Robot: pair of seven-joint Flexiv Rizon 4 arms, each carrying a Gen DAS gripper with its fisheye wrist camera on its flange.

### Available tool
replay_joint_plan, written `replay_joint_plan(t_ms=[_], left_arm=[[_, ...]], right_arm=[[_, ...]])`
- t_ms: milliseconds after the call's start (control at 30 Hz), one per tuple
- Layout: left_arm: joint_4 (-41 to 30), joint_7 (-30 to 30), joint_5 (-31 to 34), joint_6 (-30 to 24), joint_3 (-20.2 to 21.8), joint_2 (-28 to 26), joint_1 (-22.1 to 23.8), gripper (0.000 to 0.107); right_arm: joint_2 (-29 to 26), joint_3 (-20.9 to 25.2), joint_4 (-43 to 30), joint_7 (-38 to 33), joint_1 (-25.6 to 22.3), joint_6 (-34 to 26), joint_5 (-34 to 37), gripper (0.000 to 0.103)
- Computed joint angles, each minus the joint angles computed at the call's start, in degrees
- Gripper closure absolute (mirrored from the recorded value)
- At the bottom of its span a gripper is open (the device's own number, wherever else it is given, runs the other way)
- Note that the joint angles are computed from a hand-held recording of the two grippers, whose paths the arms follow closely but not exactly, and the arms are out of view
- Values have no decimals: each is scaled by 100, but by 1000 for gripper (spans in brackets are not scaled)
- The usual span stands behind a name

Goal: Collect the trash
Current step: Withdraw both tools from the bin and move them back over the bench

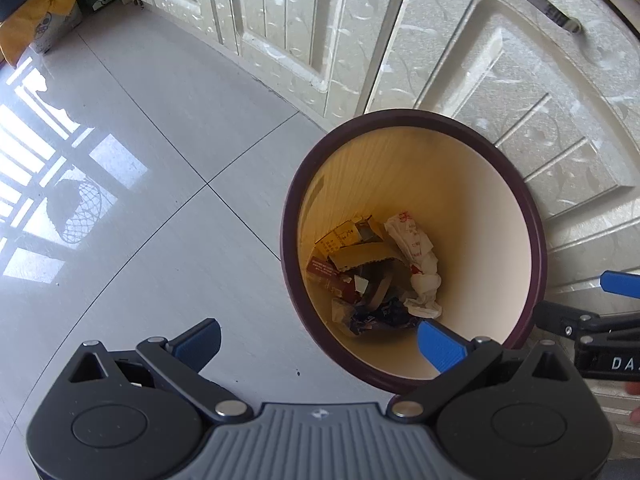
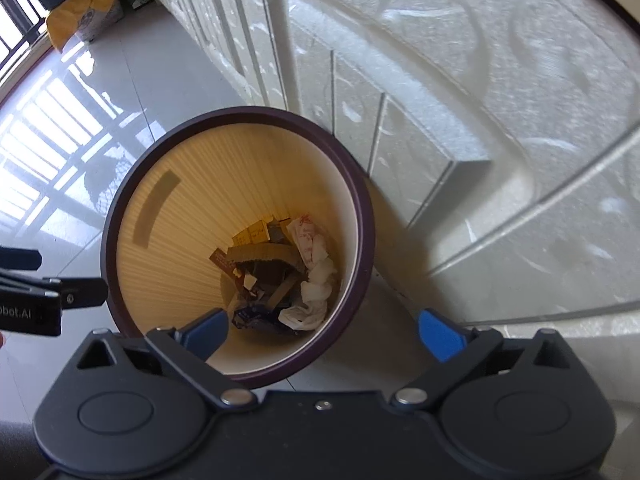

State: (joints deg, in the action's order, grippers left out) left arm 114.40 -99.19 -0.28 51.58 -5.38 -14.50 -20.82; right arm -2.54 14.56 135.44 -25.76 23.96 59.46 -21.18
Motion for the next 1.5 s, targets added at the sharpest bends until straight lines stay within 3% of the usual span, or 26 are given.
replay_joint_plan(t_ms=[600,1500], left_arm=[[413,-108,-64,242,-6,638,70,4],[1078,-691,142,1219,-170,2383,225,4]], right_arm=[[813,205,248,304,-43,-286,-210,0],[3086,924,366,1282,-524,-985,-1397,0]])
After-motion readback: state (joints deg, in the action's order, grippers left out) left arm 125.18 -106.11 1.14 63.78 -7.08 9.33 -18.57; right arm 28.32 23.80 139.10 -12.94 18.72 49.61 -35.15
